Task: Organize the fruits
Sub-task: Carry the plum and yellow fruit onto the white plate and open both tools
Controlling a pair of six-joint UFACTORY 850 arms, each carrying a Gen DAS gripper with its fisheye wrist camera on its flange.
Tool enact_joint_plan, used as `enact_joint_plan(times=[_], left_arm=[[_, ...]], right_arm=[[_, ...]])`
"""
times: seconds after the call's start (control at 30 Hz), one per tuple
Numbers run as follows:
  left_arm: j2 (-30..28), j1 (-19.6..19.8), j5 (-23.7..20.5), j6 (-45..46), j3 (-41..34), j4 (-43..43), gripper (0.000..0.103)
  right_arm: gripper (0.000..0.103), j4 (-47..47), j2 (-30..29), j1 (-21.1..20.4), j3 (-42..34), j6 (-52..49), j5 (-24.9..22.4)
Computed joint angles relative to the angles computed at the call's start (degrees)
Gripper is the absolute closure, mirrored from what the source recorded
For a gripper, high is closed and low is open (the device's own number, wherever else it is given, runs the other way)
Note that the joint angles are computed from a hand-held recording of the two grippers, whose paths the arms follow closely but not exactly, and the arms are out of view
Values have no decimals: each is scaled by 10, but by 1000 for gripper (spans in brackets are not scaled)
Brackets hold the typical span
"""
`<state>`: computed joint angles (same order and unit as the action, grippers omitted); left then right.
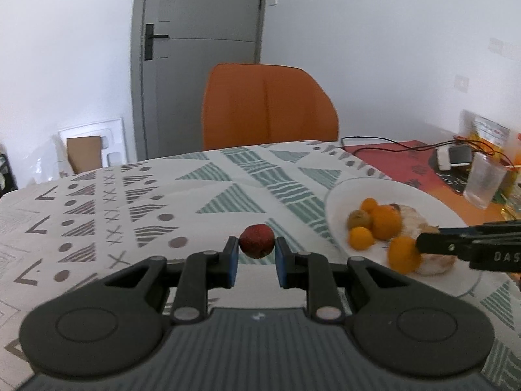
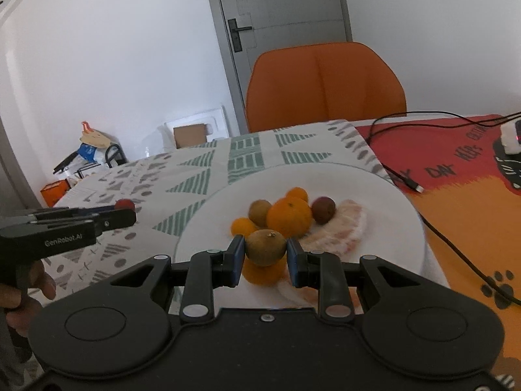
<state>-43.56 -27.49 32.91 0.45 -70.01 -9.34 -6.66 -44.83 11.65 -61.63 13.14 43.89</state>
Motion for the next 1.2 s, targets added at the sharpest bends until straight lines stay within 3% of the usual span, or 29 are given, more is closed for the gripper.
enact_joint_plan(times=[0.6, 0.73, 1.2], left_arm=[[-4, -27, -3, -45, -13, 70, 81], [-9, -33, -11, -47, -23, 81, 81], [-13, -49, -17, -59, -36, 100, 81]], right_arm=[[77, 28, 15, -18, 27, -23, 4], [64, 30, 17, -20, 35, -22, 21], [56, 34, 17, -27, 40, -11, 30]])
